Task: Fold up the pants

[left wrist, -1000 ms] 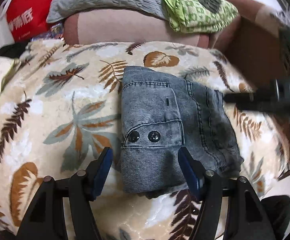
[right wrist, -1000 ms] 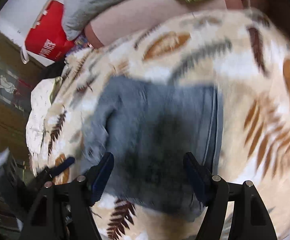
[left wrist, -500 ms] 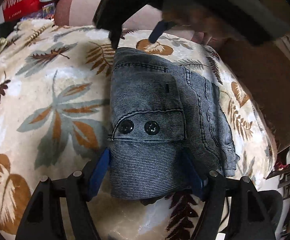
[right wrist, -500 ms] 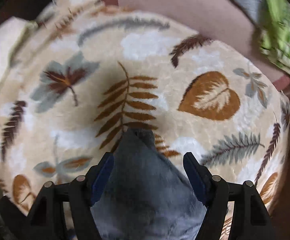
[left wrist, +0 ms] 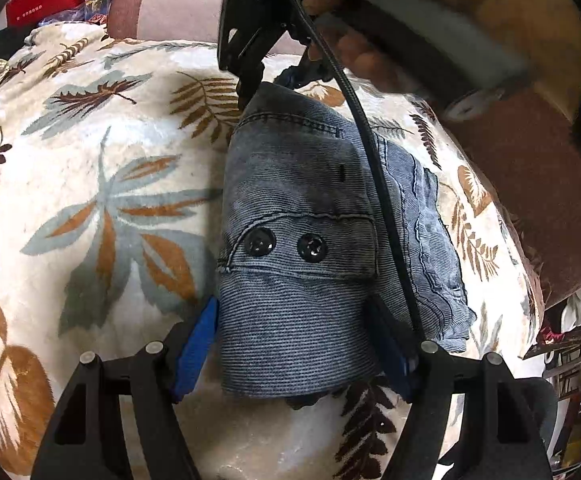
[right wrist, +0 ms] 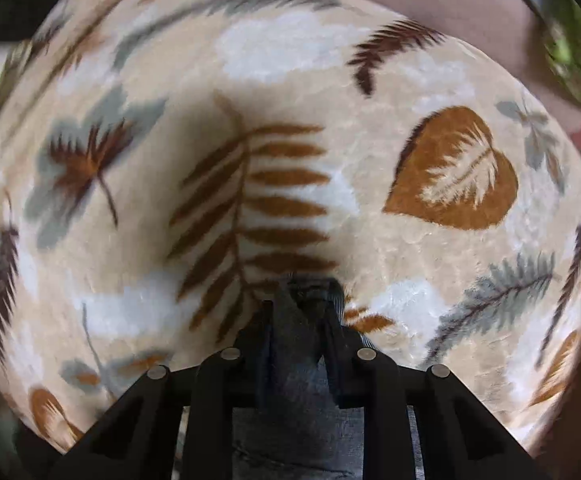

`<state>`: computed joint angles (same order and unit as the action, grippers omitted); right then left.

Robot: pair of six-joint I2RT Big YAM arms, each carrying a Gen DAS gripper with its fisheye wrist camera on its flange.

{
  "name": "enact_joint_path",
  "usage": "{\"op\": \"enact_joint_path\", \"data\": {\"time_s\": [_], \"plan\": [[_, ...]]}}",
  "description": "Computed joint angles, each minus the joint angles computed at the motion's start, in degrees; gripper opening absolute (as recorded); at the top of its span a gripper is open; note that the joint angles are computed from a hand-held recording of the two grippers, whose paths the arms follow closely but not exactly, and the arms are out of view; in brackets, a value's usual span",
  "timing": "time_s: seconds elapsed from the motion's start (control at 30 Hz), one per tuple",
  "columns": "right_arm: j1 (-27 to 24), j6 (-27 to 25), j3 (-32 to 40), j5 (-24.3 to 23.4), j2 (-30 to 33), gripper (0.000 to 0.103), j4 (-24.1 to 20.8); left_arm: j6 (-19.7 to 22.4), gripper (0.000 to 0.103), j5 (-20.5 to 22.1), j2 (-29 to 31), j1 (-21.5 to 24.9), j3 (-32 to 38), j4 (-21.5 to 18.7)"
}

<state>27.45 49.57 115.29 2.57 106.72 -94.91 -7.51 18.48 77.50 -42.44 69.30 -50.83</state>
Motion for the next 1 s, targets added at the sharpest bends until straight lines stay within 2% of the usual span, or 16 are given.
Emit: {"op": "enact_joint_path", "data": {"time_s": [0.03,0.13,0.27,0.3,0.33,0.37,0.43,0.53,0.6,0.63,0.7,0.73,0.9,1.0], "plan": [[0.0,1.4,-3.1,0.7,-2.4,0.025,3.7,0.1,0.074,0.2,-0.2,0.1,-0.1,-0.1],[0.9,4.8,-9.0,4.0,-9.1,0.027,9.6,0.3,0.074,0.3,-1.0,0.2,-0.2,-0.2],[2.9,7.8,-17.8,8.5,-20.9,0.037,13.8,-0.6,0.074,1.0,-3.4,1.6,0.1,0.5],[3.5,8.9,-20.6,8.8,-24.5,0.049,14.7,-1.1,0.074,1.8,-4.0,2.3,0.4,0.9],[4.2,10.7,-24.1,9.3,-28.4,0.065,15.6,-1.5,0.074,1.8,-4.1,2.7,0.6,1.0],[5.4,12.7,-27.2,10.2,-31.7,0.069,16.3,-1.9,0.075,1.5,-4.0,3.3,1.4,0.7],[7.1,17.8,-35.6,10.9,-39.9,0.071,18.8,-1.5,0.075,1.6,-2.8,4.1,3.1,-0.8],[9.1,26.1,-49.6,7.9,-52.0,0.071,25.0,-2.2,0.075,2.5,0.2,5.7,6.2,-3.8],[10.2,30.4,-56.3,6.7,-57.0,0.071,28.0,-3.1,0.075,2.0,2.3,6.0,8.2,-5.3],[11.4,33.2,-60.0,6.7,-59.8,0.071,31.0,-3.1,0.075,2.4,3.4,6.0,9.2,-6.2],[12.9,35.6,-65.2,5.8,-63.1,0.071,37.9,-2.5,0.075,1.9,5.2,5.4,10.5,-6.9],[13.3,36.1,-66.6,5.5,-63.6,0.071,39.9,-2.2,0.075,1.3,5.5,5.2,10.6,-7.3],[12.1,35.9,-70.0,4.0,-62.7,0.071,46.1,-1.0,0.075,-1.3,9.1,2.8,13.7,-9.1],[11.3,34.5,-69.1,3.5,-61.0,0.073,46.4,-0.9,0.075,-0.6,12.2,1.8,15.7,-10.9]]}}
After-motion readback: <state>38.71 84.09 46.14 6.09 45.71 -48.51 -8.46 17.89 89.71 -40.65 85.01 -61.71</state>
